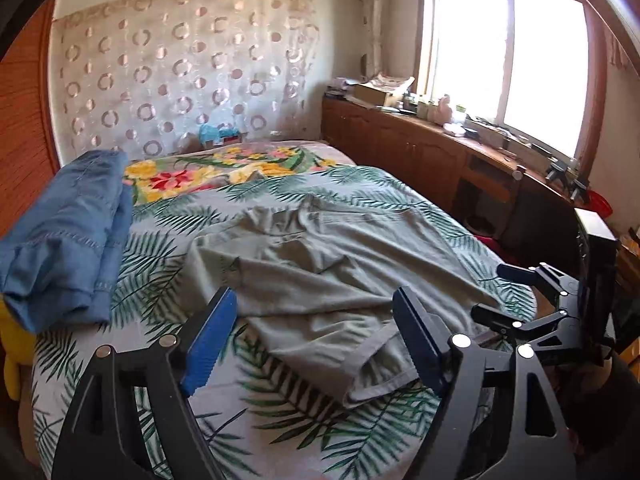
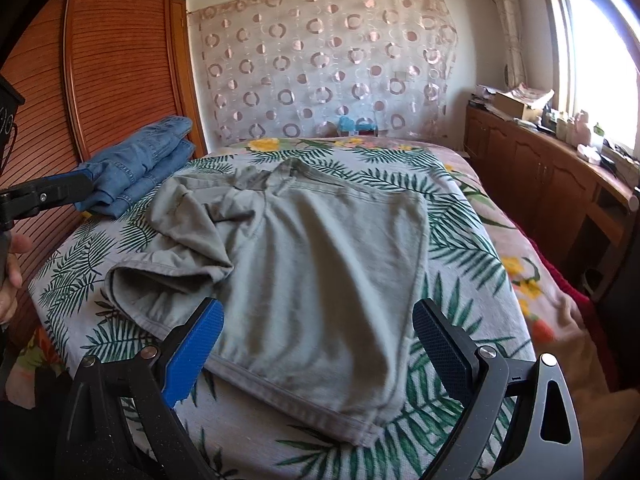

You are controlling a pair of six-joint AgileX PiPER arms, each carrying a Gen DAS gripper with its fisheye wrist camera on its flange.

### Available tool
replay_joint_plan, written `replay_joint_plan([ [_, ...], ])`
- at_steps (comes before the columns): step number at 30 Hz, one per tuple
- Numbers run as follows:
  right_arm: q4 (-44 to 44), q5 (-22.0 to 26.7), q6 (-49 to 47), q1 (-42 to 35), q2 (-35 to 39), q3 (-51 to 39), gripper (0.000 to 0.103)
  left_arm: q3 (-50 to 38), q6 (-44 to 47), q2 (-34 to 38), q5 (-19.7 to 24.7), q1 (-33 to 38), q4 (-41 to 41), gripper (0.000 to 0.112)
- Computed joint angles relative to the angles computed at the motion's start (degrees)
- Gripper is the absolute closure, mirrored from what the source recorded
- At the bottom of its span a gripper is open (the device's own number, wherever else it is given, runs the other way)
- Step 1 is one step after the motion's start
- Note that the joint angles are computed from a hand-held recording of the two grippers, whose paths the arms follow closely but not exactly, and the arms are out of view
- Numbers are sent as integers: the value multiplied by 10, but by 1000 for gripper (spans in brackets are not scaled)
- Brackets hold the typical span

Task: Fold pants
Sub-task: 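Grasp the pants leg hem with the right tool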

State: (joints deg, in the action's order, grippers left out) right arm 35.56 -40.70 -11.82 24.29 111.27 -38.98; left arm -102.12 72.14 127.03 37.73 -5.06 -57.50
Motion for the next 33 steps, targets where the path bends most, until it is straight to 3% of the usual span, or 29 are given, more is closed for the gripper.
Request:
replay_joint_plan([
  [4, -2, 15, -12, -2, 4, -18, 8, 18, 27, 7, -18, 7, -14, 32],
  [10, -52, 44, -2, -14, 7, -42, 28, 38, 49, 22, -60, 6, -37, 32],
  [14, -40, 55, -25, -17, 18, -67, 37, 30, 28, 42, -63, 4, -15, 32],
  [25, -134, 112, 15, -52, 41, -115, 60, 0, -70, 80, -61, -4, 86, 32],
  [28, -159, 137, 30, -62, 46, -124, 61, -1, -74, 88, -56, 0, 81, 32],
  [33, -190, 183, 47, -75, 50, -149, 61, 28, -40, 77, -88, -6, 58, 32],
])
